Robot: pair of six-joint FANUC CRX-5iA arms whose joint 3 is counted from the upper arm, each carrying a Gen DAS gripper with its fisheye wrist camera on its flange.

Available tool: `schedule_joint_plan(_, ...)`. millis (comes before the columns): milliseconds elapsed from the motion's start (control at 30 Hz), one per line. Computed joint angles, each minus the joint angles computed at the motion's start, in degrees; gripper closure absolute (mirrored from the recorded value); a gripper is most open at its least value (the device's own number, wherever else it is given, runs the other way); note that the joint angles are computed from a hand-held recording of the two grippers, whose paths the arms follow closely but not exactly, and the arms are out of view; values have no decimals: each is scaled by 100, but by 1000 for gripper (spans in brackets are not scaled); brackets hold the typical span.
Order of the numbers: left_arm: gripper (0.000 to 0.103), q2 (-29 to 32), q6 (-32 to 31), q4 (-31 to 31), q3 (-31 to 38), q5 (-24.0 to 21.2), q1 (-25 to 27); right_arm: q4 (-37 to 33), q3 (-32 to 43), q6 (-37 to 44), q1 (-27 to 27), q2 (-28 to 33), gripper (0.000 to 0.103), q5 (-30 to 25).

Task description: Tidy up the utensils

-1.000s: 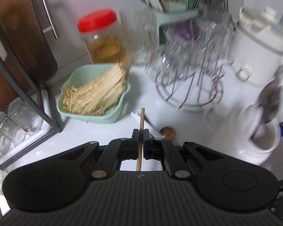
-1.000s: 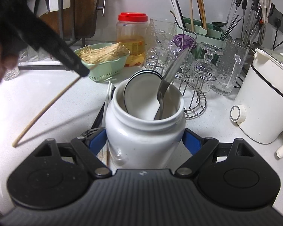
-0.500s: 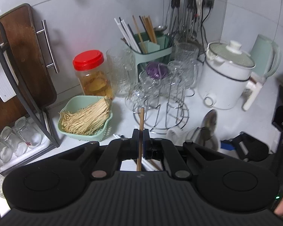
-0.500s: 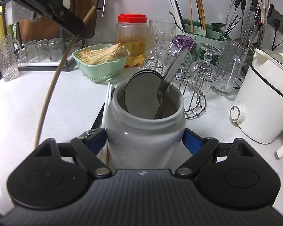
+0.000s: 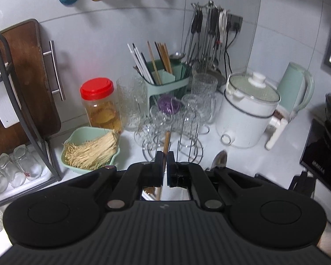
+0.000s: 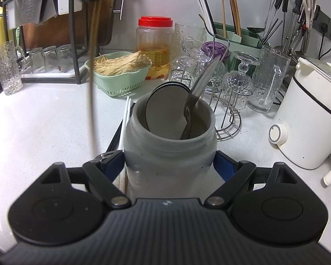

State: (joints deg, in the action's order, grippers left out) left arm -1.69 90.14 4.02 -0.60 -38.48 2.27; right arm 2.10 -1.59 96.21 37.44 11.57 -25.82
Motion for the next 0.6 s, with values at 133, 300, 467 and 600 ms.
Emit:
schedule_joint_plan(133,100,-5,6,-42,60,66,-34,1,-2,-4,-1,-1,14,4)
schedule_joint_plan(300,103,20,98,-111,124,174,-76,7,-13,-13,3,-7,14,13)
schedule_joint_plan(467,103,78,58,-113,171,193,-94,10,-25,-16,5,-12,14,31)
schedule_joint_plan(600,103,98,106,-54,122,151,-57,21,-23,-28,9,-8,14,33)
